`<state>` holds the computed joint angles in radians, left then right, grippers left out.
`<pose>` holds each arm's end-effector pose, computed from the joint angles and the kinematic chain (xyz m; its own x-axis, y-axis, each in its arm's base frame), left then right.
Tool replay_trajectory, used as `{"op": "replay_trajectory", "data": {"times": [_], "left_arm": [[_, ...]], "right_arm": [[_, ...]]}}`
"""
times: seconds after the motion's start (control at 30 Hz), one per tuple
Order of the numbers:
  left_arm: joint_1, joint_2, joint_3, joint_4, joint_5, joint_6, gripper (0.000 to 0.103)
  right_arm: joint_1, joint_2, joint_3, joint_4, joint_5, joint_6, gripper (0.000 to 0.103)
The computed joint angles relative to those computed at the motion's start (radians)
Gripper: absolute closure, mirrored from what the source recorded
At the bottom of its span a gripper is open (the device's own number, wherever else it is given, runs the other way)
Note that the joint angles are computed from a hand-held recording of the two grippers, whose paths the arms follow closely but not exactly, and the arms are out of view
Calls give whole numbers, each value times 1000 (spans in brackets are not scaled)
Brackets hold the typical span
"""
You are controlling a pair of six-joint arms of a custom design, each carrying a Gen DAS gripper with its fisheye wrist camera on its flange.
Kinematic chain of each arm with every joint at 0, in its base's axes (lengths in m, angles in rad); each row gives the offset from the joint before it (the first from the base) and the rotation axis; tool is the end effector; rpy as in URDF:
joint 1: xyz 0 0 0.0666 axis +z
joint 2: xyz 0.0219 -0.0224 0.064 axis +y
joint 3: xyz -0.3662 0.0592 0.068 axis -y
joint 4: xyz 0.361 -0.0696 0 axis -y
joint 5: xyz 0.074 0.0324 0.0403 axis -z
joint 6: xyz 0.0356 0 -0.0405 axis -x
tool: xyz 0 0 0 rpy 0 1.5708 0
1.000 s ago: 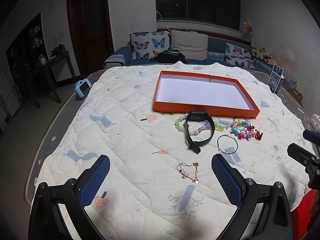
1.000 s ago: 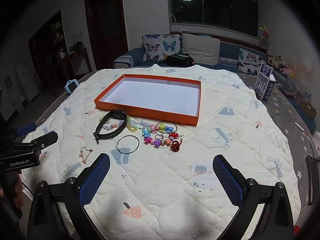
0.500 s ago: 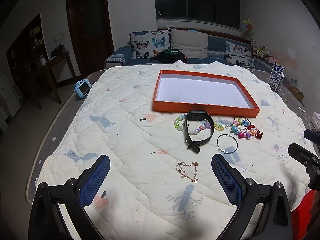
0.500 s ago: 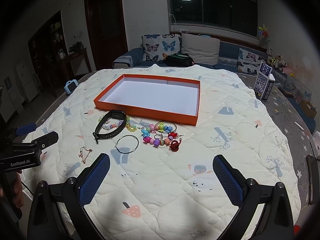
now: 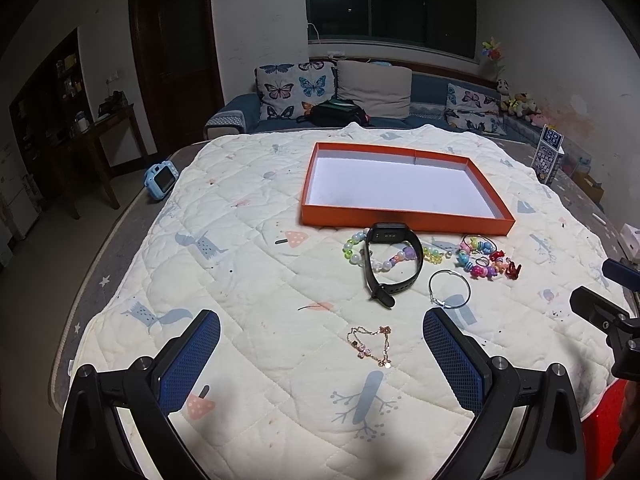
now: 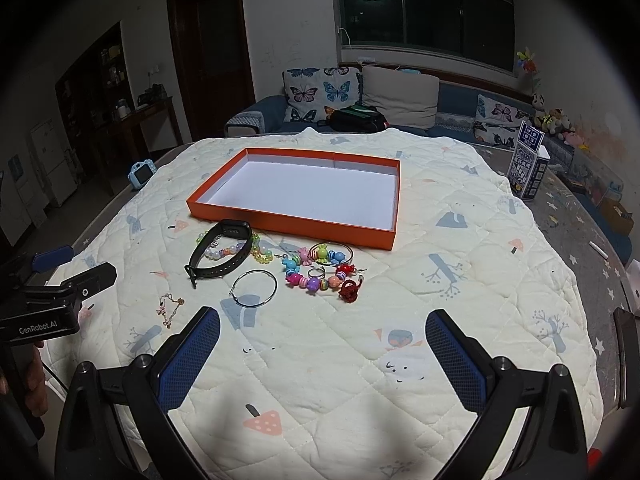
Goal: Organize jewelry
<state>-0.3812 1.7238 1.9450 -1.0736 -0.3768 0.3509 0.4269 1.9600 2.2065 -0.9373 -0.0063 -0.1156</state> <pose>0.5315 -0.1993 0.4806 -0.6979 -0.0646 -0.7133 -0.1265 0.9914 0.0339 0.5992 0.2724 0.4617 -0.6244 -0.1573 -0.7651 -0.3488 0.9326 0.0929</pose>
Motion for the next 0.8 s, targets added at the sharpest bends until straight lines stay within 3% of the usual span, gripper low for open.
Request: {"op": "replay_trajectory", "data": {"times": [0.8], "left_arm": [[11,33,45,-15,23,-8,0]], "right_arm": [[-5,27,36,-18,0,20,0]]}}
